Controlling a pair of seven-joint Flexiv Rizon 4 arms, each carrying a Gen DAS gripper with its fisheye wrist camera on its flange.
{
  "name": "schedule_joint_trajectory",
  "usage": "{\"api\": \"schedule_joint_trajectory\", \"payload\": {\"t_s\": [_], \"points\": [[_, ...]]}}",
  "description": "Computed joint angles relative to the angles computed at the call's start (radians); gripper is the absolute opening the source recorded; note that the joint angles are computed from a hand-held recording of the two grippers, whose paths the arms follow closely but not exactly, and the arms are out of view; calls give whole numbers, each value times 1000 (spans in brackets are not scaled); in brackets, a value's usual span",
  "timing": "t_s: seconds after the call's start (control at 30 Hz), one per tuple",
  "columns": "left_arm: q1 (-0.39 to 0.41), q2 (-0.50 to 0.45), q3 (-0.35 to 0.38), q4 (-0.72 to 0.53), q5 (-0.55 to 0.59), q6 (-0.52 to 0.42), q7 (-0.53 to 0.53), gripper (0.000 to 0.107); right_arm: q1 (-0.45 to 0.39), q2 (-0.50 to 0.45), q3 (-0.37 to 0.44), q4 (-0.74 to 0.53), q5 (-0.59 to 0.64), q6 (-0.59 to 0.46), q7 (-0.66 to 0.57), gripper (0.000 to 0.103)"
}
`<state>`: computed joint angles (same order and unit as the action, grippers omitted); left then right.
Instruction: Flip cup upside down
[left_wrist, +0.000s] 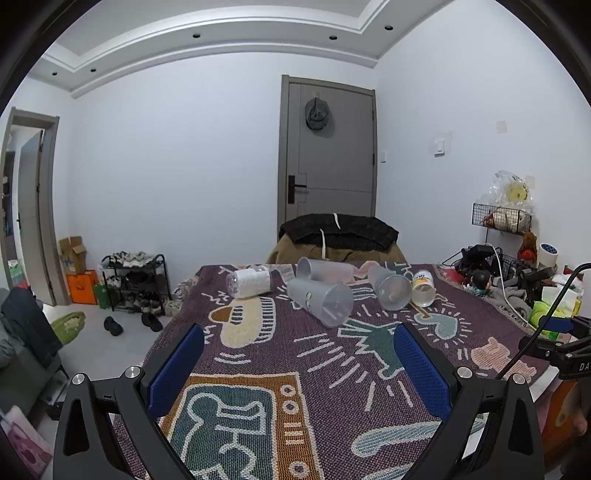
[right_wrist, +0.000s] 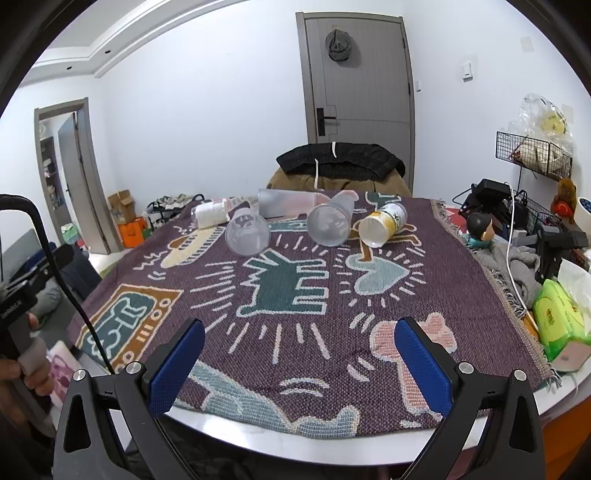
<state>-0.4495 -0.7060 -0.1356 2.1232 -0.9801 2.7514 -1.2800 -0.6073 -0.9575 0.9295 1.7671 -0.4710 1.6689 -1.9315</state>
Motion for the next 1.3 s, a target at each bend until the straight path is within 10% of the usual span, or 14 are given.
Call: {"api": "schedule_joint_trajectory", "payload": {"t_s": [1.3], "points": [[-3, 14, -1, -2, 6, -13, -1, 103, 18, 16, -7, -22, 65, -29, -38, 103]]}}
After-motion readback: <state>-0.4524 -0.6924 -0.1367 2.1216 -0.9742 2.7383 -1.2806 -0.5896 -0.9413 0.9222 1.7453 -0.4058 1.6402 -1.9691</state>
